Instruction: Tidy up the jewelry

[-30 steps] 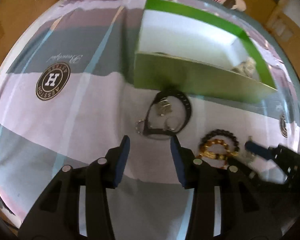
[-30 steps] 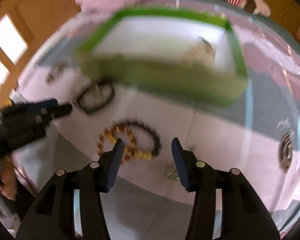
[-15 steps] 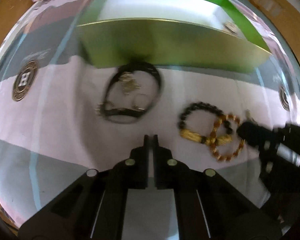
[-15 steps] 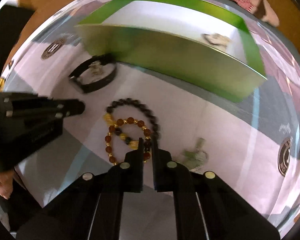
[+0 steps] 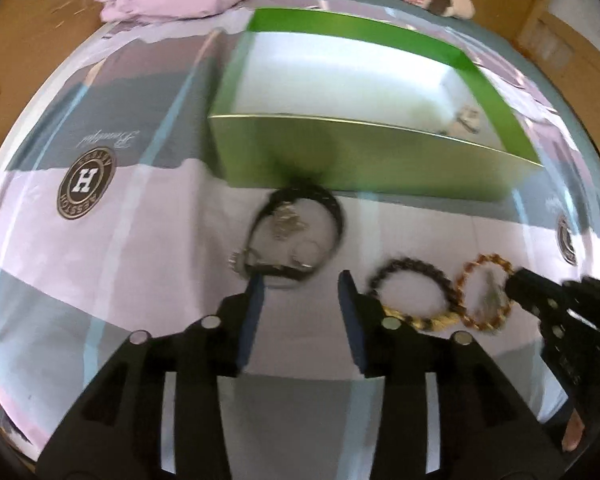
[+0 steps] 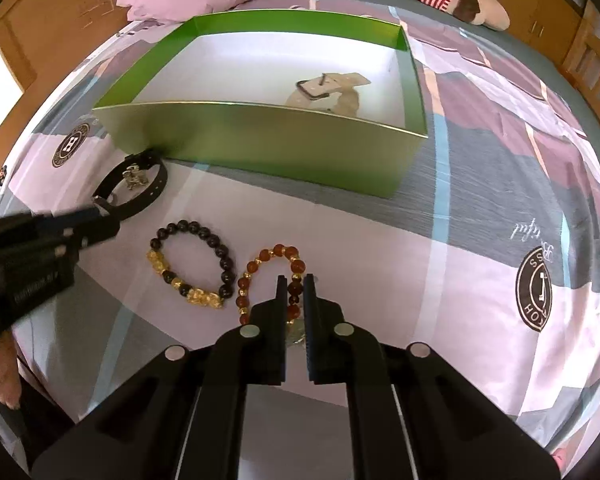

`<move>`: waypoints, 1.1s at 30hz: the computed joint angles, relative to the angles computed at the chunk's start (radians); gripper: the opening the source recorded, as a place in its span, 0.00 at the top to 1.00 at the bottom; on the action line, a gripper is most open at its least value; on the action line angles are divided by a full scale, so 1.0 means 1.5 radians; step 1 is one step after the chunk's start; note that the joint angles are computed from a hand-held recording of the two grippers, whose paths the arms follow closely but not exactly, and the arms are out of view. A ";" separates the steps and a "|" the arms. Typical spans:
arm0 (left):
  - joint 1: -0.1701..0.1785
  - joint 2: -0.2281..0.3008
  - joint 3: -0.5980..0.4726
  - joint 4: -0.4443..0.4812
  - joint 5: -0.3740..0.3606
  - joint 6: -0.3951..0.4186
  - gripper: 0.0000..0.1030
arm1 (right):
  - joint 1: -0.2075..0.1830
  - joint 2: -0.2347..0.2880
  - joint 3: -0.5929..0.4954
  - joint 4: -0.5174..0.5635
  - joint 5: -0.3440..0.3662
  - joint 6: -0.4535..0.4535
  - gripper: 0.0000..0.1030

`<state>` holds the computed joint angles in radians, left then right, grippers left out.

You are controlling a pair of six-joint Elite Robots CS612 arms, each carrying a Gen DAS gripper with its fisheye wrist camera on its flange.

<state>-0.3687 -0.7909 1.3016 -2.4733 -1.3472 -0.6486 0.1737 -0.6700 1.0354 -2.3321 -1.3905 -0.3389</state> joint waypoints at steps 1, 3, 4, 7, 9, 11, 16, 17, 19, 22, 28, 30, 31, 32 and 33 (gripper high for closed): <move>0.003 0.005 -0.008 0.012 -0.003 -0.004 0.59 | -0.001 -0.002 0.002 0.001 0.002 -0.003 0.93; 0.008 0.016 -0.023 0.032 -0.016 -0.008 0.56 | 0.001 -0.002 0.003 0.001 0.000 -0.005 0.93; 0.010 0.022 -0.032 0.043 -0.022 -0.008 0.56 | 0.001 -0.001 0.001 0.003 0.001 -0.007 0.93; 0.009 0.022 -0.031 0.061 -0.011 -0.003 0.71 | 0.002 -0.001 0.002 0.004 0.002 -0.009 0.93; 0.012 0.021 -0.028 0.048 -0.024 0.003 0.99 | 0.002 0.000 0.000 0.006 0.002 -0.010 0.93; 0.012 0.016 -0.021 0.027 -0.026 0.002 1.00 | 0.002 -0.002 0.003 0.005 0.002 -0.009 0.93; -0.001 0.006 -0.006 -0.014 0.005 0.032 1.00 | 0.001 -0.002 0.003 0.005 0.004 -0.007 0.93; -0.002 0.005 -0.004 -0.018 0.003 0.036 1.00 | 0.001 -0.002 0.004 0.004 0.006 -0.006 0.93; -0.004 0.002 0.001 -0.029 0.003 0.042 1.00 | 0.000 -0.002 0.004 0.002 0.008 -0.005 0.93; -0.006 0.002 0.002 -0.033 0.008 0.041 1.00 | 0.000 -0.002 0.003 0.003 0.007 -0.004 0.93; -0.006 0.002 0.002 -0.038 0.009 0.037 1.00 | 0.002 0.000 0.001 0.005 0.001 -0.004 0.93; -0.007 0.002 0.001 -0.037 0.009 0.043 1.00 | 0.002 0.000 0.000 0.005 -0.001 -0.004 0.93; -0.007 0.004 -0.001 -0.036 0.010 0.044 1.00 | 0.002 0.000 0.000 0.006 -0.002 -0.004 0.93; -0.007 0.004 -0.001 -0.035 0.010 0.046 1.00 | 0.002 0.001 -0.001 0.007 -0.003 -0.005 0.93; -0.007 0.005 -0.002 -0.034 0.008 0.047 1.00 | 0.002 0.001 -0.001 0.008 -0.004 -0.005 0.93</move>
